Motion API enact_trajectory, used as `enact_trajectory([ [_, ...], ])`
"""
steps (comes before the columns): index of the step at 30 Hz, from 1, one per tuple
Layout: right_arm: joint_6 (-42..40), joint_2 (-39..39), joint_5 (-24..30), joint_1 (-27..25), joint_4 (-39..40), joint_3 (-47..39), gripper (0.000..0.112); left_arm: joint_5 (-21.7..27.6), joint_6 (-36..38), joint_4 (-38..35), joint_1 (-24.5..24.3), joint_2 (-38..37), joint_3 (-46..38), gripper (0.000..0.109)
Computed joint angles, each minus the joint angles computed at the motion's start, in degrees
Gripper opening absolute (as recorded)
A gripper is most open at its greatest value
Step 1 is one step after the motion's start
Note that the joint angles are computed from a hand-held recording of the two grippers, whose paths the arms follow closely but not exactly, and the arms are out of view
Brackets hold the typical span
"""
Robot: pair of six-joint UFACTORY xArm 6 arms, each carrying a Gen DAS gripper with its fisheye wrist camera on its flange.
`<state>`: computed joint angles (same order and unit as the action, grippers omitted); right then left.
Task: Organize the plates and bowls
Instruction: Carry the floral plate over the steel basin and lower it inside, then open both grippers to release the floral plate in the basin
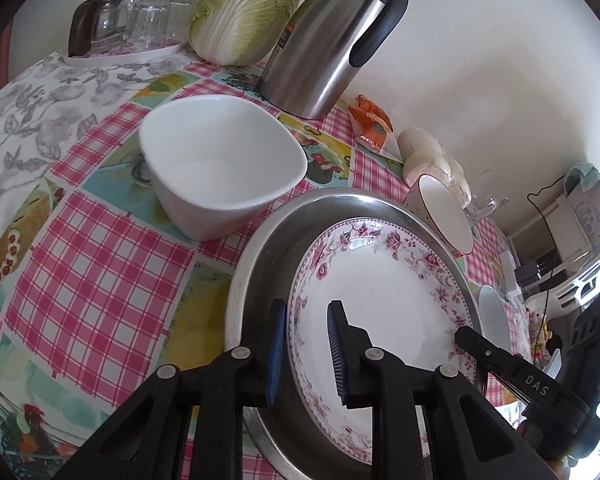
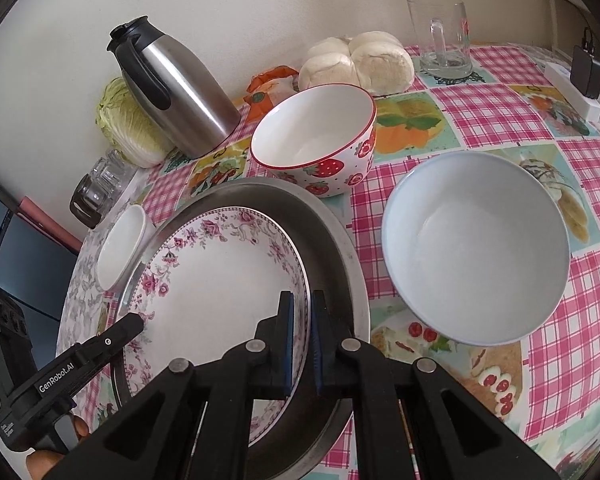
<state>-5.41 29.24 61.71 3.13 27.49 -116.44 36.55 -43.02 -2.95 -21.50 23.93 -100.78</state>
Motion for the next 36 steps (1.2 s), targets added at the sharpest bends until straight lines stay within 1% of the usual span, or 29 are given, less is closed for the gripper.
enact_trajectory([
  [5,0.00,-0.47,0.01,0.07,0.28,0.57,0.007,1.55,-1.97,2.64,-0.08,0.44,-1.22,0.024],
  [9,-0.52,-0.49,0.45,0.22,0.68,0.57,0.007,1.74,-5.07,6.71,-0.11,-0.12,-1.04,0.024],
  [13,-0.71,-0.21,0.61,0.29,0.50,0.18,0.007,1.43,-5.45,7.17,-0.11,-0.27,-0.77,0.024],
  [18,-0.35,0.31,2.05,0.21,0.04,-1.37,0.011,3.45,-4.70,7.26,-0.29,0.07,-2.01,0.025],
  [20,-0.40,0.03,1.86,0.16,-0.38,-1.56,0.015,3.93,-4.54,7.51,-0.41,0.05,-2.39,0.028],
  [22,-0.11,-0.43,1.35,0.14,-1.37,-1.53,0.018,5.26,-5.66,9.68,-0.66,-0.09,-3.14,0.046],
  [24,-0.51,-0.82,1.11,-0.10,-0.98,-1.53,0.018,4.68,-5.87,10.55,-0.83,-0.58,-2.90,0.049],
  [27,-1.04,-1.39,0.69,-0.41,-0.19,-1.64,0.018,5.19,-5.57,12.21,-1.29,-0.66,-3.69,0.050],
  [29,-1.09,-1.80,-0.14,-0.32,-0.59,-1.56,0.019,5.94,-5.40,13.78,-1.69,-0.38,-4.65,0.055],
  [30,-1.23,-2.10,-0.57,-0.25,-0.98,-1.43,0.021,6.49,-5.57,15.04,-1.95,-0.14,-5.30,0.061],
  [31,-1.30,-2.40,-1.09,-0.13,-1.55,-1.24,0.029,6.90,-5.65,15.84,-2.11,-0.05,-5.69,0.066],
  [32,-1.34,-2.77,-1.73,0.01,-2.29,-0.90,0.042,7.49,-5.64,16.49,-2.28,0.21,-6.33,0.068],
  [34,-1.77,-3.61,-3.13,0.34,-3.55,0.01,0.054,8.83,-5.61,17.20,-2.53,0.70,-7.54,0.076],
  [36,-2.50,-3.94,-3.68,0.59,-4.28,0.25,0.058,9.76,-5.84,17.85,-2.73,0.98,-8.29,0.082],
])
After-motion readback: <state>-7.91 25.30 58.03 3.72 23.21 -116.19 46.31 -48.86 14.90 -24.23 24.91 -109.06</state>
